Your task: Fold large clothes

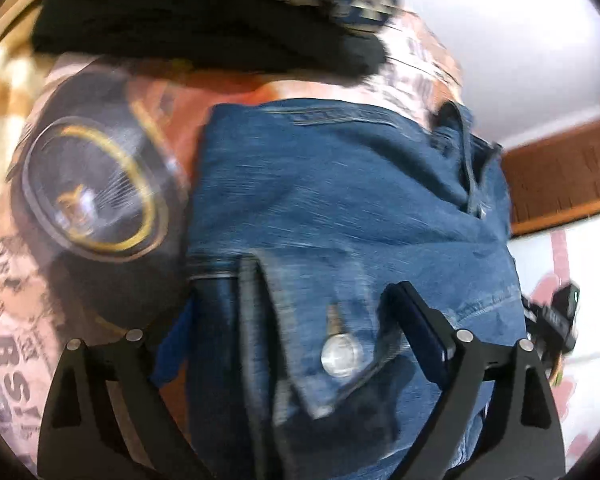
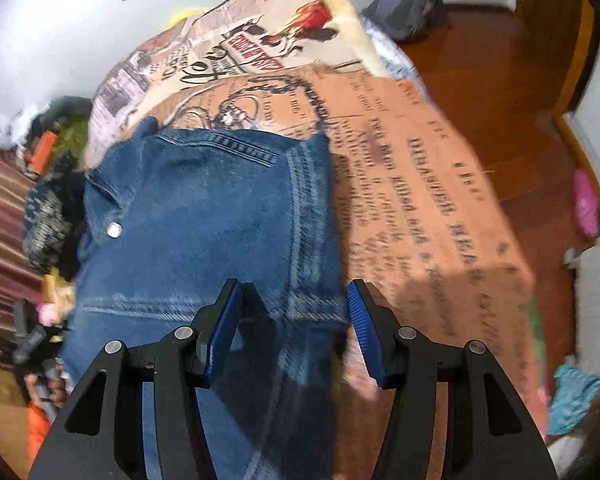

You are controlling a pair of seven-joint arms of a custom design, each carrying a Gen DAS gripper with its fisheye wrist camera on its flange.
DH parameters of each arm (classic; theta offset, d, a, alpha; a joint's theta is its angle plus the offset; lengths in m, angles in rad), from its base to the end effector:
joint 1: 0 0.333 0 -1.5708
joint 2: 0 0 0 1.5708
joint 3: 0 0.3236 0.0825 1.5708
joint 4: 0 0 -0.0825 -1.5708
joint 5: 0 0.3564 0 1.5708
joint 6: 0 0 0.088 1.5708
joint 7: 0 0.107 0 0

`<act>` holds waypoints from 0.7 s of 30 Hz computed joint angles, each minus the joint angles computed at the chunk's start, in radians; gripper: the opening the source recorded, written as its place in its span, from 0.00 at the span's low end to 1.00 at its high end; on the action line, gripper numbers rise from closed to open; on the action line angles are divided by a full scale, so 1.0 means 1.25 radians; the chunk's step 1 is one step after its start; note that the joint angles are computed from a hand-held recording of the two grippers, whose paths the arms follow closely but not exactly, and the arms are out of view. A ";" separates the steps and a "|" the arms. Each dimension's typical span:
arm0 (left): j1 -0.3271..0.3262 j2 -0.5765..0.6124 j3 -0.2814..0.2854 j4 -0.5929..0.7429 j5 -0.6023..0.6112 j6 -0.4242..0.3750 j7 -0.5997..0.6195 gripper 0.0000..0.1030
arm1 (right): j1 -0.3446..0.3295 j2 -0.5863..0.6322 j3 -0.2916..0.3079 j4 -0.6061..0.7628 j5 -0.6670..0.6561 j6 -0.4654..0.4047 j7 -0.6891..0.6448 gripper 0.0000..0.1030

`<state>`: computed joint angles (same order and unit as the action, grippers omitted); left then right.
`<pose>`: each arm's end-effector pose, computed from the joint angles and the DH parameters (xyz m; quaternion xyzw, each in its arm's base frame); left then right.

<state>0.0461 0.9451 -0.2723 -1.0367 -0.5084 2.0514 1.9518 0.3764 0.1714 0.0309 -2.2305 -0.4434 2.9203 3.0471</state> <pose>0.7601 -0.1199 0.3147 0.5737 -0.7479 0.2826 0.1778 0.5062 0.2470 0.3769 -0.4222 0.8655 -0.0590 0.2630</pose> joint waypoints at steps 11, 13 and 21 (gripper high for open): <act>0.021 -0.080 -0.014 -0.109 -0.056 0.037 0.084 0.40 | -0.047 0.036 0.041 0.005 0.176 0.073 -0.177 0.47; 0.009 -0.111 -0.003 -0.134 -0.040 0.058 0.097 0.37 | -0.045 0.034 0.042 0.010 0.185 0.063 -0.191 0.23; 0.011 -0.219 -0.037 -0.162 -0.100 0.087 0.185 0.31 | 0.067 -0.006 -0.038 0.136 -0.124 -0.166 -0.032 0.15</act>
<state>0.0604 0.6714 -0.3189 -1.2395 -0.6329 2.1607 2.1831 0.4599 0.1639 -0.0166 -2.0602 -0.5985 2.7124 3.0073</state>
